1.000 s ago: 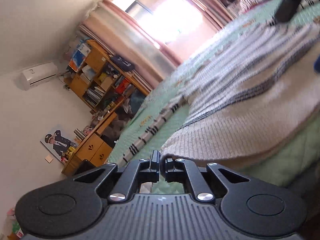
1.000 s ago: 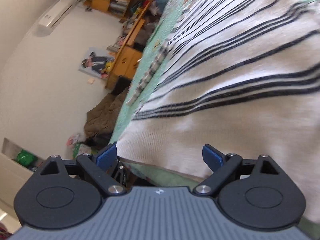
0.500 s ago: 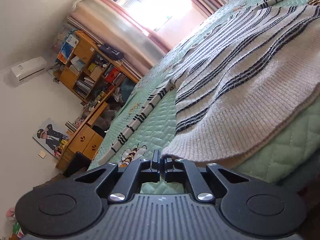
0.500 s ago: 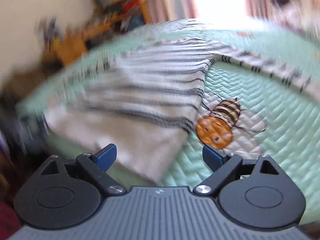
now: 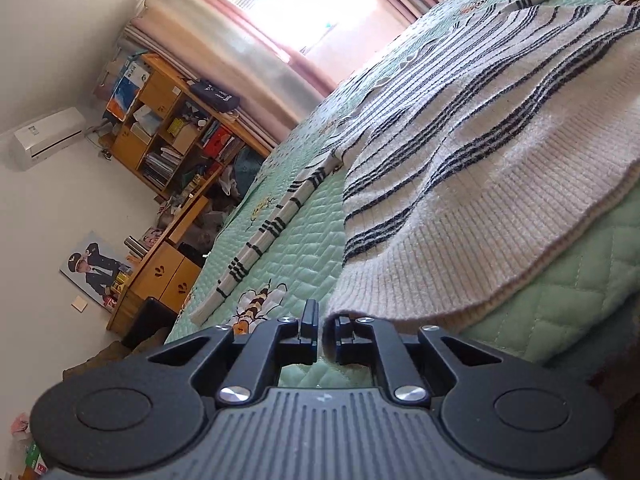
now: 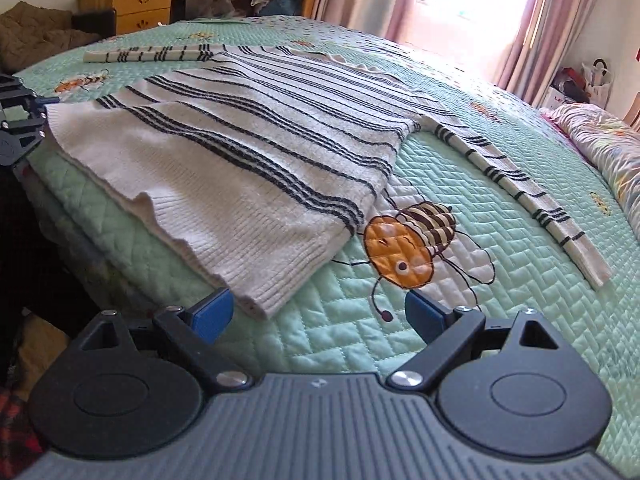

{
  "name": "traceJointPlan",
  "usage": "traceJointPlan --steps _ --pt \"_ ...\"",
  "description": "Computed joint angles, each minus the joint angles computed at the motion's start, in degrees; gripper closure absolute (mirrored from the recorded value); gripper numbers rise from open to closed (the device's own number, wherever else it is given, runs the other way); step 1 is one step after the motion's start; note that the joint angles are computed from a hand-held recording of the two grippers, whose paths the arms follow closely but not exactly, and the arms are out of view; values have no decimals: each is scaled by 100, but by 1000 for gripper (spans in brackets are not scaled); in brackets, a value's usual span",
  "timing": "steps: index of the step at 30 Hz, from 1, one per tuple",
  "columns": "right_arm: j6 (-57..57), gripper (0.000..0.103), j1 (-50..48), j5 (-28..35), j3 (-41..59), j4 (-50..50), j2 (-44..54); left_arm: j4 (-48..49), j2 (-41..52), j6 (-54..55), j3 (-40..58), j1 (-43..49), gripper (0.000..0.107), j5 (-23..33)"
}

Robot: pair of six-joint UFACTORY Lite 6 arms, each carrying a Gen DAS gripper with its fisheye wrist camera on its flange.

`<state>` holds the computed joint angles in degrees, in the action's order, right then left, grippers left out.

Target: Fold clothes

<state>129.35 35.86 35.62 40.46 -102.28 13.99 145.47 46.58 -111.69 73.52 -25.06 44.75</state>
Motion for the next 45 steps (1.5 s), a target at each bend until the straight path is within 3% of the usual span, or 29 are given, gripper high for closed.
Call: traceJointPlan --steps 9,18,20,22,28,30,32,34,38,45 --pt "-692 10 63 211 319 444 297 -88 -17 60 124 25 96 -207" --pt "-796 13 28 466 901 90 785 -285 -69 154 305 95 93 -614" --pt "-878 25 79 434 976 109 917 -283 -87 148 289 110 92 -654" --pt "-914 30 201 522 972 150 995 -289 -84 143 282 110 91 -654" --pt "-1453 34 599 1310 1315 465 1468 -498 -21 300 327 14 90 -598" --pt "-1492 52 590 1383 1412 377 1610 -603 22 426 418 21 90 -625" --pt "-1496 79 557 1388 1443 469 1662 -647 17 469 437 31 90 -653" --pt "-1471 92 517 1327 1381 579 1608 -623 -15 469 388 42 90 -641" --pt "-1456 98 488 1036 998 1050 1148 -579 -66 484 219 -7 90 -510" --pt "-1421 98 470 770 821 1406 963 -600 -180 609 9 -55 89 -369"
